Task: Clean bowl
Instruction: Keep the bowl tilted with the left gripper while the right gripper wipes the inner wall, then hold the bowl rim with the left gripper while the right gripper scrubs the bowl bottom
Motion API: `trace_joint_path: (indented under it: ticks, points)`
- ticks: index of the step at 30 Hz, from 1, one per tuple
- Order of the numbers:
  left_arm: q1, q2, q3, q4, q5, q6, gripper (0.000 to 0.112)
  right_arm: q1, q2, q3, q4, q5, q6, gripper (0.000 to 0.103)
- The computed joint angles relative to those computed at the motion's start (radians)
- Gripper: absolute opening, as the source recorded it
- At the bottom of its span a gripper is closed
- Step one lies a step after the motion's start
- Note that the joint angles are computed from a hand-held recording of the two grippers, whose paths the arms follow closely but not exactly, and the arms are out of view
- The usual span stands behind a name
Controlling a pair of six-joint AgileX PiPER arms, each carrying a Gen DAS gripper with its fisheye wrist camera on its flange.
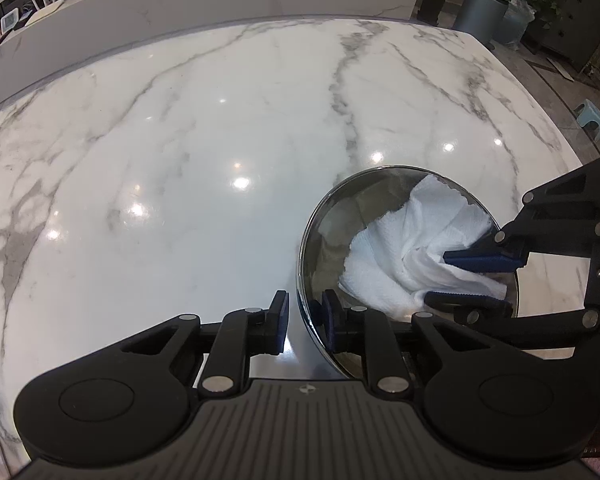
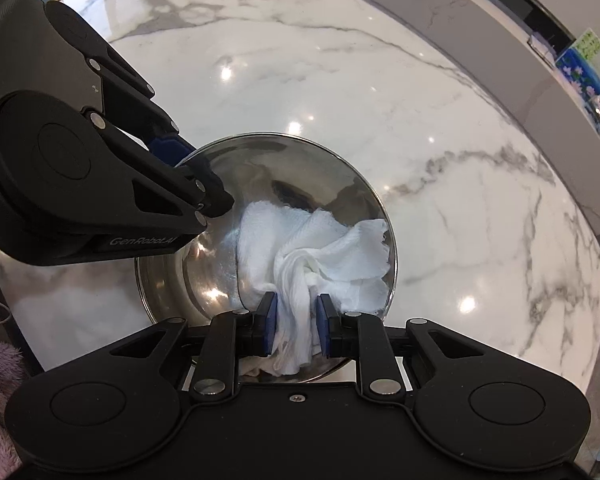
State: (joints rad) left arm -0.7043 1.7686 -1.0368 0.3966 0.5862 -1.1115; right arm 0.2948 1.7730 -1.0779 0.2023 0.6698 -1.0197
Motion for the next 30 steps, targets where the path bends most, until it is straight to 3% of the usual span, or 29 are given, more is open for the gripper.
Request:
trace_joint_path:
  ticks: [6, 12, 20, 24, 30]
  points:
    - [0.034, -0.030, 0.045, -0.181, -0.072, 0.097, 0.029, 0.011, 0.007, -0.009, -0.004, 0.004, 0.020, 0.018]
    - [0.042, -0.045, 0.068, -0.296, -0.097, 0.173, 0.031, 0.010, 0.012, -0.011, 0.004, 0.004, 0.016, 0.019]
    - [0.020, -0.028, 0.042, -0.205, -0.070, 0.142, 0.026, -0.017, 0.033, -0.047, 0.041, 0.057, 0.000, 0.019]
    - [0.010, -0.003, 0.009, -0.160, -0.028, 0.117, 0.019, -0.040, 0.061, -0.090, 0.083, 0.135, -0.009, 0.019]
    - [-0.001, 0.011, -0.005, -0.117, -0.007, 0.082, 0.018, -0.077, 0.111, -0.141, 0.204, 0.264, -0.046, 0.019]
